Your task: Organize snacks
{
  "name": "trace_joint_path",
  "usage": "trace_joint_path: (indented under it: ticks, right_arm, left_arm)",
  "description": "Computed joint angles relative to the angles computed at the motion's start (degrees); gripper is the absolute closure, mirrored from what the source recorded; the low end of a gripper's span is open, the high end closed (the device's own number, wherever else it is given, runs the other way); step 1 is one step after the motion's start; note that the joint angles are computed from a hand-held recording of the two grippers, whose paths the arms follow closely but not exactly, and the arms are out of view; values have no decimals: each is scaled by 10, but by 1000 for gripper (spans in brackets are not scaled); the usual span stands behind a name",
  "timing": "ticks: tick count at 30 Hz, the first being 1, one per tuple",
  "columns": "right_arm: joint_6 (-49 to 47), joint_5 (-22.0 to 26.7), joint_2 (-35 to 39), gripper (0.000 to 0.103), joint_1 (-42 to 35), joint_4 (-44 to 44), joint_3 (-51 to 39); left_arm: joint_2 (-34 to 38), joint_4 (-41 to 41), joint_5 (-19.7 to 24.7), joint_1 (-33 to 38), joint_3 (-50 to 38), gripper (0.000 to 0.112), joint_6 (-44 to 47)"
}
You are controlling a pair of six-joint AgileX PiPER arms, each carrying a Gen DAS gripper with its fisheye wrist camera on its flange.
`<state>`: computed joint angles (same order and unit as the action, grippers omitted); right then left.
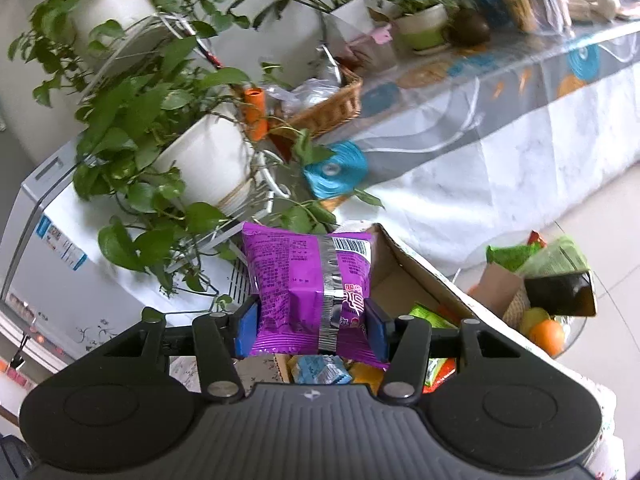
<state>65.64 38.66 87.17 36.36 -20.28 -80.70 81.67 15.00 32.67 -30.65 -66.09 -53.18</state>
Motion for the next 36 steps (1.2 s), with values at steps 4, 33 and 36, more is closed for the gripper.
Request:
trace_joint_path:
  ticks: [4, 33, 36]
  right_arm:
    - [18, 11, 1, 43, -3, 4, 1]
    - [51, 80, 31, 17, 0, -9, -29]
    - [45, 92, 37, 16, 4, -11, -37]
  left_arm:
    - [42, 12, 2, -17, -41, 61, -6]
    - [72, 2, 131, -30, -102, 14, 173]
    - [60, 1, 139, -28, -92, 13, 174]
